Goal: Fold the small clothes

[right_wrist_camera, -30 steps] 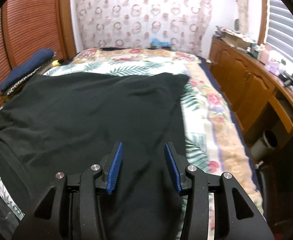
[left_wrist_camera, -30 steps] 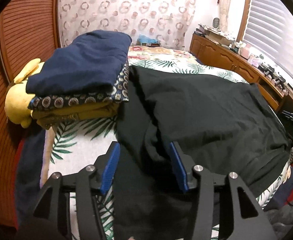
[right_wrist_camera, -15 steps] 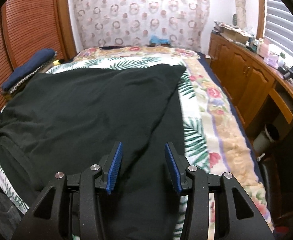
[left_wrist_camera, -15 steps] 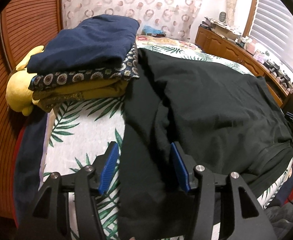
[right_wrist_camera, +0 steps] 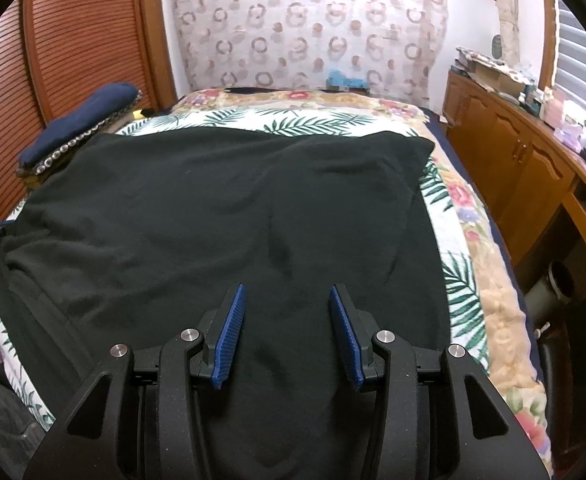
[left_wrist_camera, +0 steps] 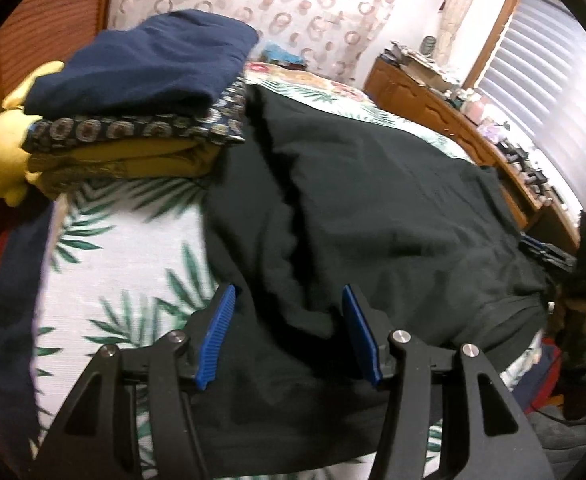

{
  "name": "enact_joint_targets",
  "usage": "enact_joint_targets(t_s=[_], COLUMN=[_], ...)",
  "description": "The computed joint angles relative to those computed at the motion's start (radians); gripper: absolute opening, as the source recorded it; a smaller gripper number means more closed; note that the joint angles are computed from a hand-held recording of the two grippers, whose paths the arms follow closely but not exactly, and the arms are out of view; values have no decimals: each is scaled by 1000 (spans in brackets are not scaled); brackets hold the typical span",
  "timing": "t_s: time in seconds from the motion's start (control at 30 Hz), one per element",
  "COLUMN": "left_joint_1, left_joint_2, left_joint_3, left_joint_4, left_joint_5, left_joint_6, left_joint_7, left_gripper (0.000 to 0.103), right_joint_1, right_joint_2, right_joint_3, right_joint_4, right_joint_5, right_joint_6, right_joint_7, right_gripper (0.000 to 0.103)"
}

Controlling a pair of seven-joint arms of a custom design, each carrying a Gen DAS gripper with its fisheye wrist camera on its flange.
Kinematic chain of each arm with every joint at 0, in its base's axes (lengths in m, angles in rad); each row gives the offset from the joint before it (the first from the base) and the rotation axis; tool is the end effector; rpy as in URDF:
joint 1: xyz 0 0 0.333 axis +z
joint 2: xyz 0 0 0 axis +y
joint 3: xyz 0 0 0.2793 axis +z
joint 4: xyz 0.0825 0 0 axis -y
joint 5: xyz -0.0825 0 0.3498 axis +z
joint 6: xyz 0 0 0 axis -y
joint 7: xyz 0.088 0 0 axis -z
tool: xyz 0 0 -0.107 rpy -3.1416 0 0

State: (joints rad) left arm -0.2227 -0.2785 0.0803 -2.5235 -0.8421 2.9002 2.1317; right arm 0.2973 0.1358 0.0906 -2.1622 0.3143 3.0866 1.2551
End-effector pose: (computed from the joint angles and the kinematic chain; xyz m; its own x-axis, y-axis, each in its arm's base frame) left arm 0.4519 -0.0191 0.4221 -0.0569 -0.9440 0.3250 -0.7798 -0.1612 -0.6049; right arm 0.5386 0.1911 0.4117 0.3897 -0.9206 -0.0229 -0.6531 -0.2588 -0.7116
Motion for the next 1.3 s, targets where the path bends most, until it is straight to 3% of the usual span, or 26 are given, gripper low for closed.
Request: enact_joint_targets(t_s=[0.2,0.33,0.37,0.47,0.6,0.7,0.77,0.83,0.9,1.03,1.13,1.23,1.3], left_joint_1=[17,46,54,176,150,-2,-57,-34,-44,-80,-147,-210,-225], left_joint_2=[21,26,29,36,42,48,52,64,63,35,24,42,71], left_joint_3=[-36,-67,-75,-170,-133,-3,37,10,15,11,34,51,41], left_joint_4=[20,12,12,-12,-16,0,15,27,40,57,97,176,239], left_joint_5=[55,180,218,486,541,401,310,317,267,182,106,15,-36], left_joint_6=[7,33,37,84,93,87,76,75,58,99,128,108,75], left_joint_7=[-55,-159,-192,-417,-452,-316,-226,-222,-177,-89,-10,90,152], left_gripper=[54,54,54,54,54,54,52,23,8,6,6,6,6], right_joint_1=[1,45,60,108,135,110,101,88,80,55,12,-88,-103], right_joint_2=[4,6,6,8,12,13,13,12,14,14,3,-26,-49], right_joint_3=[-3,-58,-75,-135,-171,-144,-134,-120,-112,-82,-31,88,102], right_joint_4=[1,-13,-18,-35,-39,-39,-37,-38,-36,-35,-46,-63,-76], right_joint_5=[-1,-113,-150,-264,-346,-337,-330,-316,-305,-265,-181,23,101], right_joint_6=[-6,9,17,49,64,66,66,67,66,66,78,80,79], right_joint_7=[0,87,117,213,286,279,273,261,250,213,157,4,-56], right_gripper=[46,48,48,50,53,53,53,53,53,53,53,53,53])
